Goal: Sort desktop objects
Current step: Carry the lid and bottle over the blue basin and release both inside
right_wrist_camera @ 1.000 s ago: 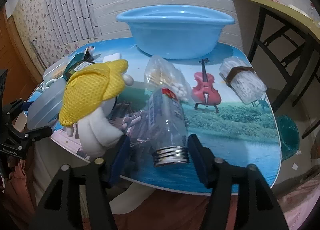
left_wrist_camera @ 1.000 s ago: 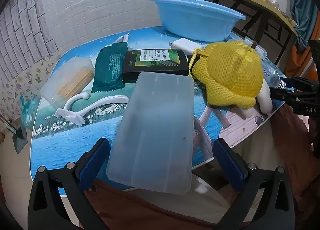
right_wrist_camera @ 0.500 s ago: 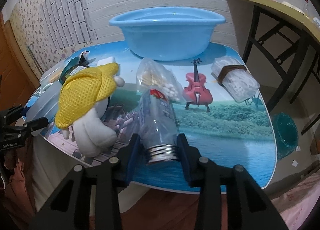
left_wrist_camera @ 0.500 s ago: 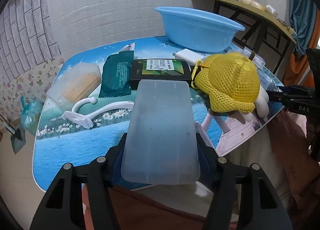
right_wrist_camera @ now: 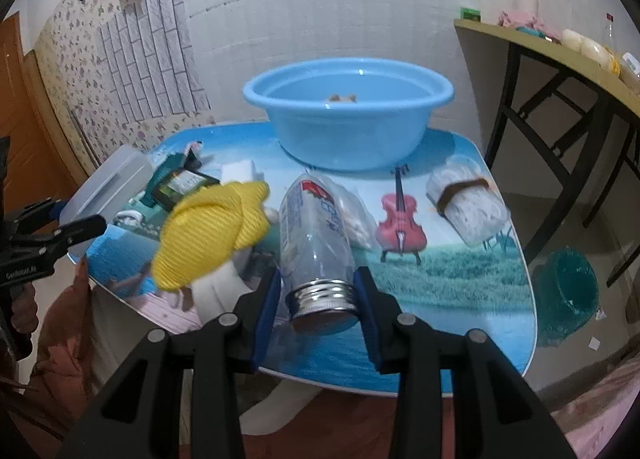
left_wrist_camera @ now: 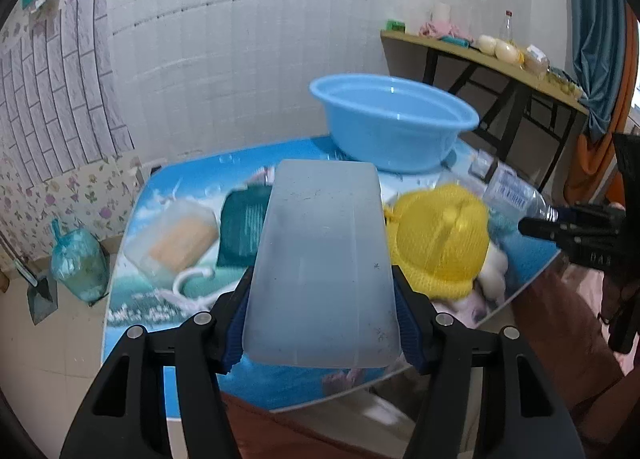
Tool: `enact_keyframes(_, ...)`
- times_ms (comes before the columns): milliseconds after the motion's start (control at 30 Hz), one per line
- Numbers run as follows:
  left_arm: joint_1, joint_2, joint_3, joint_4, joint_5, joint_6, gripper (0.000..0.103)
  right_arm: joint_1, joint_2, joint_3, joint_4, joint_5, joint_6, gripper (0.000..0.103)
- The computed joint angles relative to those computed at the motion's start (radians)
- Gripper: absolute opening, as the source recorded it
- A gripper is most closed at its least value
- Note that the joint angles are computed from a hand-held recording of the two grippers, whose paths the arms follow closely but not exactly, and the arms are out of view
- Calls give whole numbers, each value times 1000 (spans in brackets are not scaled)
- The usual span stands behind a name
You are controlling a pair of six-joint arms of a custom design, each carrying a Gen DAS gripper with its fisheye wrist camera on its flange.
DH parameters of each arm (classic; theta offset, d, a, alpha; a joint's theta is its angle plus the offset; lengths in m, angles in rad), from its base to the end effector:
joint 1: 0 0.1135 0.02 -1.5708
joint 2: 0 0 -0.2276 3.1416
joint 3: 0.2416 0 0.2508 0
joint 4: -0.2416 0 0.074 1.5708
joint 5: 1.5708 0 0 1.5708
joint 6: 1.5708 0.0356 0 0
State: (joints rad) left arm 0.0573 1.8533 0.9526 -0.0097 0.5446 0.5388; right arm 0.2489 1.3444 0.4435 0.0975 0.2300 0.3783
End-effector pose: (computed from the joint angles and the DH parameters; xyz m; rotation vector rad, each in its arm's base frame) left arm 0.3463 0.0014 0.0960 0.7735 2.2135 -0.3881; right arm 0.2371 0.0519 0.1035 0.2608 2.3330 0.0344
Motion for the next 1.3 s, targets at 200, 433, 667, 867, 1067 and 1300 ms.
enact_keyframes(200, -30, -21, 59, -49, -17, -37, 61, 23, -88, 8, -32, 22, -21, 37)
enact_keyframes(433, -100, -11, 140, -75, -56, -81, 61, -23, -93, 44, -8, -20, -63, 37)
enact_keyframes(667, -192, 48, 265, -107, -88, -133, 61, -113, -27, 109, 37, -90, -115, 37)
enact_keyframes(867, -275, 152, 431, -152, -121, -168, 61, -195, 70, 186, 76, -152, -151, 37)
enact_keyframes(1067, -339, 282, 618, -215, -143, -186, 61, -274, 184, 273, 98, -210, -171, 37)
enact_keyframes(1300, -397, 438, 825, -287, -175, -192, 61, -333, 330, 387, 126, -246, -214, 37)
